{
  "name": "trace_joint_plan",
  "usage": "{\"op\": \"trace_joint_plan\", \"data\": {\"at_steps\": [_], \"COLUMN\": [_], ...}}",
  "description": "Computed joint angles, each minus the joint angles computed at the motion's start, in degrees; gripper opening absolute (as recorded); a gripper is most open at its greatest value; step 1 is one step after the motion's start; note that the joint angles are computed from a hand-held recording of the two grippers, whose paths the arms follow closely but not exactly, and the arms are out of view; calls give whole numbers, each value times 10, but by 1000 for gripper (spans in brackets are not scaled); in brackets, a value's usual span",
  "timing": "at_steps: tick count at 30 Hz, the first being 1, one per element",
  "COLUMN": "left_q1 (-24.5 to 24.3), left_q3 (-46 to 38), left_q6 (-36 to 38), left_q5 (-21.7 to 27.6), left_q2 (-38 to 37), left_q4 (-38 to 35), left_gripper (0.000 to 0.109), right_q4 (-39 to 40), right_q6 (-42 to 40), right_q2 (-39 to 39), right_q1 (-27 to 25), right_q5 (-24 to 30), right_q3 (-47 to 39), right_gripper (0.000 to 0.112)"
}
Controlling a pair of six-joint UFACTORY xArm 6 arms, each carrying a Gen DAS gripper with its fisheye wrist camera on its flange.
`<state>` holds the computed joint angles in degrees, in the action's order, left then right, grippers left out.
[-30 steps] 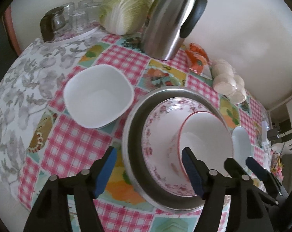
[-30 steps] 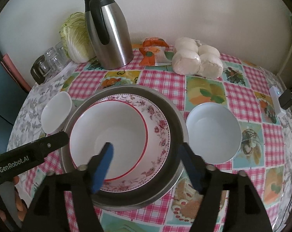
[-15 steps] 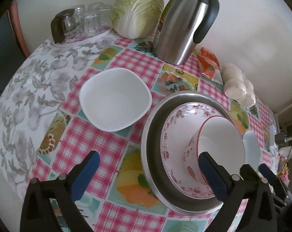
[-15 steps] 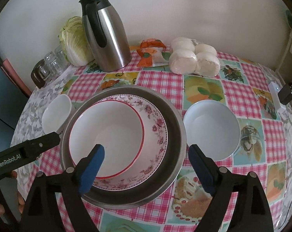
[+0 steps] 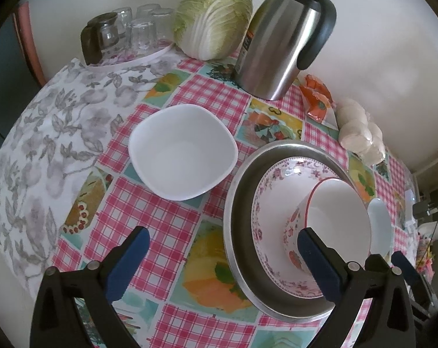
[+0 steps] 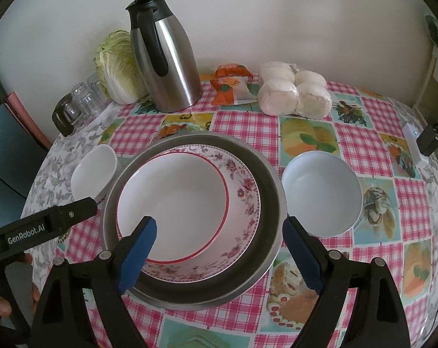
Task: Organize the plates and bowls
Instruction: 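Withdraw both tools and move them toward the white square bowl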
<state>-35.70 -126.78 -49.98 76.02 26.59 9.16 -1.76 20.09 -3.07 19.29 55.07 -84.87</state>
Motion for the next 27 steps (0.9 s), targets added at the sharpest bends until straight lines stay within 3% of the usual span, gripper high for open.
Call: {"op": "trace_joint_plan", "data": {"at_steps": [17, 22, 27], "left_q1": [41, 57, 78], "left_q3": [129, 181, 219], "left_q6": [-18, -46, -58], "left_q5": [-92, -139, -152], "left_q2": [-75, -100, -119], "left_q4": [9, 16, 10], "left_gripper": [103, 103, 103], "right_q4": [29, 45, 27], "right_q6": [61, 53, 45], "right_q2": [-24, 7, 64], "right_q1": [5, 8, 18], "right_q5": [-99, -85, -21], "right_q3": [44, -4, -112], "right_gripper": [89, 89, 89]}}
